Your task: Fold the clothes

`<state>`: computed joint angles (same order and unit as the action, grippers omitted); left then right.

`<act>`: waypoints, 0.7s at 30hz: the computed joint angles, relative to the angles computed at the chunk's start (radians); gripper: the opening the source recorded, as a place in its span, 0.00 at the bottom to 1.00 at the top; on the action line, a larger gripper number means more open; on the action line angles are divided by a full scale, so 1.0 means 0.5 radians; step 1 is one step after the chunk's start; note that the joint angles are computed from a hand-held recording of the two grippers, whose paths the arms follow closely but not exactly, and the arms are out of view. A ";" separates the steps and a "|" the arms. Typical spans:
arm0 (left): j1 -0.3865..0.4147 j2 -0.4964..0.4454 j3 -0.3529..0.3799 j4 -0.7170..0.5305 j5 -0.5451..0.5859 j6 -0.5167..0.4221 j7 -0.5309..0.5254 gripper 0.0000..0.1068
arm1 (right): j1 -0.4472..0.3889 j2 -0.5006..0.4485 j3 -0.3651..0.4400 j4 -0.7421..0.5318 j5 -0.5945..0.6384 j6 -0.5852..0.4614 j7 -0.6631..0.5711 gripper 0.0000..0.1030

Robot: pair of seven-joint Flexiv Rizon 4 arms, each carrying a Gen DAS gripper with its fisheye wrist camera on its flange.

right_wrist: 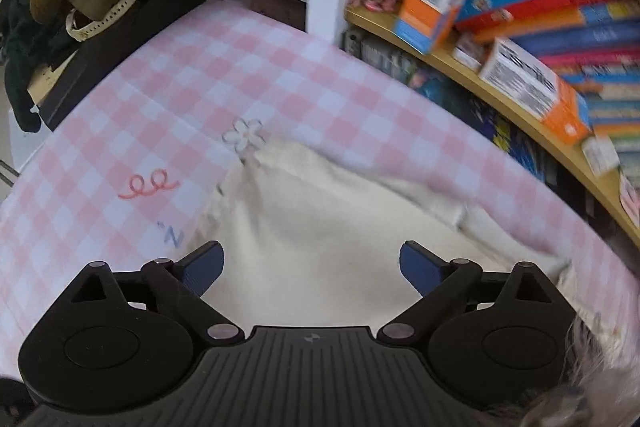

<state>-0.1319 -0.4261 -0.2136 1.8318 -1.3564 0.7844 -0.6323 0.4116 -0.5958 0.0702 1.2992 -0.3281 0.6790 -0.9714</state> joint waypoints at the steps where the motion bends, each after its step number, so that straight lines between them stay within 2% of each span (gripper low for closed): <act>1: 0.001 -0.001 -0.004 -0.004 0.003 -0.011 0.013 0.11 | -0.008 -0.039 0.016 -0.072 0.024 -0.030 -0.037 0.92; 7: 0.003 -0.008 -0.013 -0.024 0.020 -0.066 0.073 0.11 | 0.019 -0.263 0.055 -0.456 0.123 -0.217 -0.256 0.92; 12: 0.000 -0.007 -0.017 -0.032 0.041 -0.108 0.135 0.11 | 0.083 -0.441 0.029 -0.733 0.150 -0.463 -0.369 0.89; 19: 0.006 -0.021 -0.017 -0.052 0.059 -0.146 0.160 0.10 | 0.113 -0.535 -0.017 -0.855 0.170 -0.624 -0.390 0.89; 21: 0.007 -0.018 -0.016 -0.047 0.063 -0.153 0.167 0.10 | 0.109 -0.530 -0.022 -0.842 0.182 -0.637 -0.370 0.85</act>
